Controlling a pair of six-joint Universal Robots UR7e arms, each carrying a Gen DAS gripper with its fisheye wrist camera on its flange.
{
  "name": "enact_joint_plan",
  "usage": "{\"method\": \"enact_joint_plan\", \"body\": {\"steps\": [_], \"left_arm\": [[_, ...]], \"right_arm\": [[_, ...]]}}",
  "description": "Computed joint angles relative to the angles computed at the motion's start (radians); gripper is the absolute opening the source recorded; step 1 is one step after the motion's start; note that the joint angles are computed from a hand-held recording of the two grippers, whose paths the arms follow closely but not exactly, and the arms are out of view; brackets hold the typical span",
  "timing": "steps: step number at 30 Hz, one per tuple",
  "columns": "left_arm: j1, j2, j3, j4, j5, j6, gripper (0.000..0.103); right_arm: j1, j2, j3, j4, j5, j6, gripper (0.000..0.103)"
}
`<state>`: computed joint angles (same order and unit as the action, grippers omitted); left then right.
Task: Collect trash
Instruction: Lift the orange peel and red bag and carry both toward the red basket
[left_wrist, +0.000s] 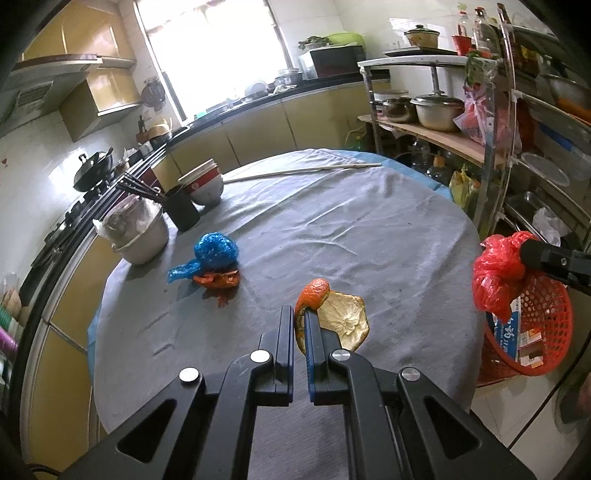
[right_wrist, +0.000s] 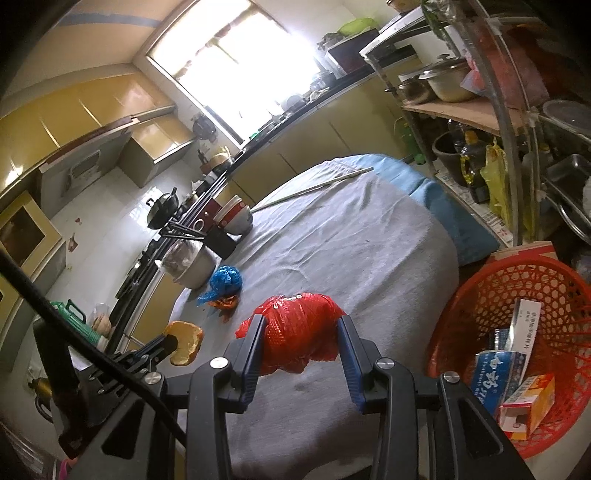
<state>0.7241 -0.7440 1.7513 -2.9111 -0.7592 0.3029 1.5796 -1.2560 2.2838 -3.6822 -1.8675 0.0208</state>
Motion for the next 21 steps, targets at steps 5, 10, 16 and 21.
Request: {"method": "enact_joint_plan", "body": {"steps": [5, 10, 16, 21], "left_arm": [[-0.010, 0.004, -0.002, -0.009, -0.013, 0.019, 0.006], [-0.019, 0.006, -0.003, -0.021, -0.025, 0.037, 0.006], [-0.029, 0.012, -0.010, -0.023, -0.040, 0.056, 0.006], [-0.043, 0.019, -0.011, -0.031, -0.049, 0.072, 0.006]], "right_arm": [[-0.003, -0.023, 0.019, -0.022, -0.017, 0.004, 0.041], [-0.004, -0.045, 0.034, -0.039, -0.039, 0.004, 0.041], [-0.009, -0.078, 0.054, -0.063, -0.061, 0.008, 0.041], [-0.019, -0.116, 0.080, -0.088, -0.070, 0.009, 0.041]]}}
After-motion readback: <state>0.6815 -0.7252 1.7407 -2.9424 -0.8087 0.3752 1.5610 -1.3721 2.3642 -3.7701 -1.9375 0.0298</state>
